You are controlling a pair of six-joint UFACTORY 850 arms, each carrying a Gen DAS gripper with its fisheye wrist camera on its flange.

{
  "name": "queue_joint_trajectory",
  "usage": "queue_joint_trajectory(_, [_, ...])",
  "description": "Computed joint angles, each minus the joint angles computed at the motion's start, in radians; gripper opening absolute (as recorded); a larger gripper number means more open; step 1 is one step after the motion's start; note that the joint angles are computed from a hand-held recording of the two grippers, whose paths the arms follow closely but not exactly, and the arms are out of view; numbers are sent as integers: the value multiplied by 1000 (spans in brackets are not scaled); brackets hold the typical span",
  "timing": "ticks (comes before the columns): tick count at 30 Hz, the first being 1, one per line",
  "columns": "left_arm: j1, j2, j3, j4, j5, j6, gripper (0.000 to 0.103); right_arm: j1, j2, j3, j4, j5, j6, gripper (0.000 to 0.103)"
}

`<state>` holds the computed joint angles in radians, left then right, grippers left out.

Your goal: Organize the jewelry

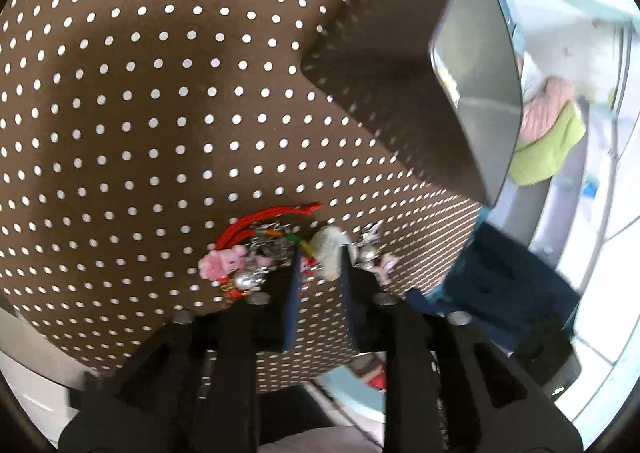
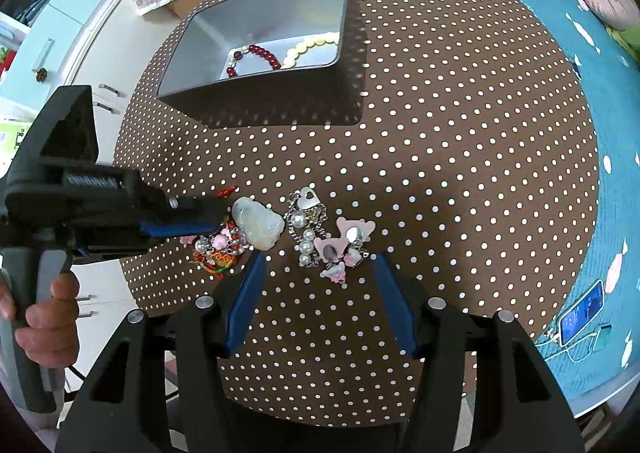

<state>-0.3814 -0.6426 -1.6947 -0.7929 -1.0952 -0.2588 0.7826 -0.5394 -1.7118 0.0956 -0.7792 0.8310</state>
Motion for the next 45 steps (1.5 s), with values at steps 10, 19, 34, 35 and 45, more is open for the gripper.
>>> queue_joint_trajectory(10, [-5, -21, -35, 65, 5, -105, 28, -15, 3, 10, 21, 4, -21, 54])
queue_joint_trajectory(19, [-13, -45, -54, 107, -23, -218, 0, -25, -30, -32, 47, -8, -63, 54])
queue_joint_trajectory(34, [-57, -93, -121, 96, -28, -327, 25, -37, -85, -108, 67, -33, -92, 54])
queue_joint_trajectory(35, [-61, -96, -130, 105, -30, -333, 38, -37, -88, -113, 66, -34, -92, 54])
queue_joint_trajectory(45, [-117, -182, -299, 291, -142, -445, 20, -48, -74, -94, 70, -20, -102, 54])
